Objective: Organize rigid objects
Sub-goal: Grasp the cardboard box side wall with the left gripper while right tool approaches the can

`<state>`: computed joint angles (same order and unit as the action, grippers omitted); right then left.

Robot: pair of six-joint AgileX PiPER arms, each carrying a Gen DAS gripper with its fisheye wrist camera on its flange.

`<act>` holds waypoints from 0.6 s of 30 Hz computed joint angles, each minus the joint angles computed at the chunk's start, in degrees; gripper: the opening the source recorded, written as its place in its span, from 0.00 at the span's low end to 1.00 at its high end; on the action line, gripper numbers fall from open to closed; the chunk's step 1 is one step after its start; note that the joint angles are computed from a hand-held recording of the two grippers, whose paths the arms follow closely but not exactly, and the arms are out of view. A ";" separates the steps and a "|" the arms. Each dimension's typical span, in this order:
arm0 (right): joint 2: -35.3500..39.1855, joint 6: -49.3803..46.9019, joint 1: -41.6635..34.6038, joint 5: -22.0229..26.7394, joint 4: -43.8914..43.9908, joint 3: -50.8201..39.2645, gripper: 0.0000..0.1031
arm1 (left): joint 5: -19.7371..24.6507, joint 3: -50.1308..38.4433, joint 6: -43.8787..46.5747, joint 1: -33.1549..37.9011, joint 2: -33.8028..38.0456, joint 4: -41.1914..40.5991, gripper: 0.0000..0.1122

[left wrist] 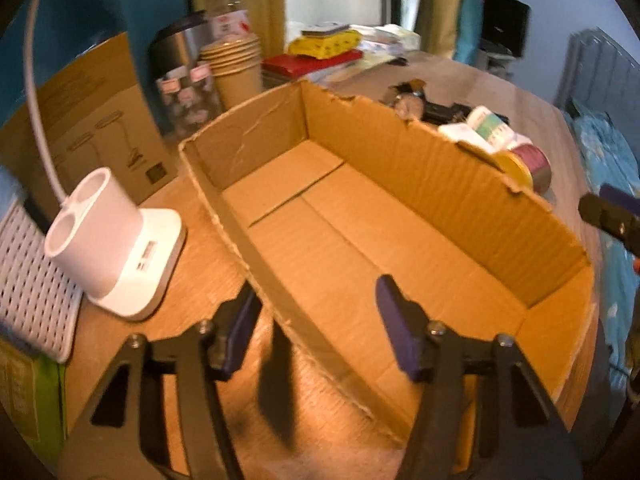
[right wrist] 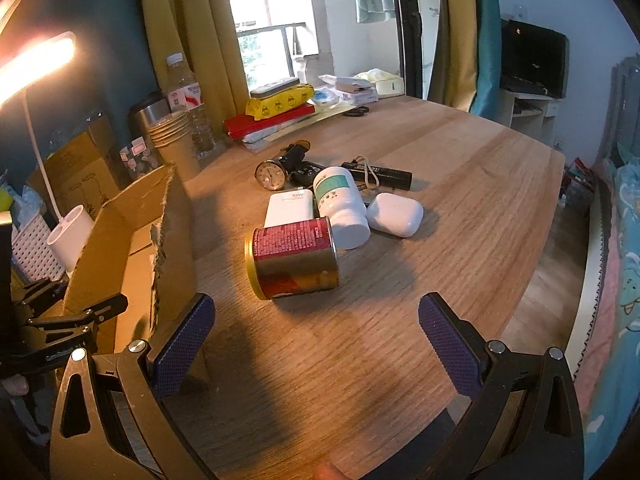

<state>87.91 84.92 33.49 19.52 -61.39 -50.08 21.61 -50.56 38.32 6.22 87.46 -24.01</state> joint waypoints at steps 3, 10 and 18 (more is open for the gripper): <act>-0.02 -0.12 0.21 0.32 0.17 -0.06 1.00 | 0.05 0.04 5.50 0.84 -0.10 -2.00 0.47; 0.12 0.39 0.62 0.53 -0.33 0.07 1.00 | 2.76 -0.87 23.37 3.65 0.39 -9.80 0.46; 0.95 0.54 1.13 0.30 -0.54 -0.18 1.00 | 3.54 -0.49 36.40 5.71 2.24 -21.44 0.47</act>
<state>88.86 85.46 34.62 19.82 -61.93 -50.26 25.16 -51.05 74.72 11.93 89.70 -45.46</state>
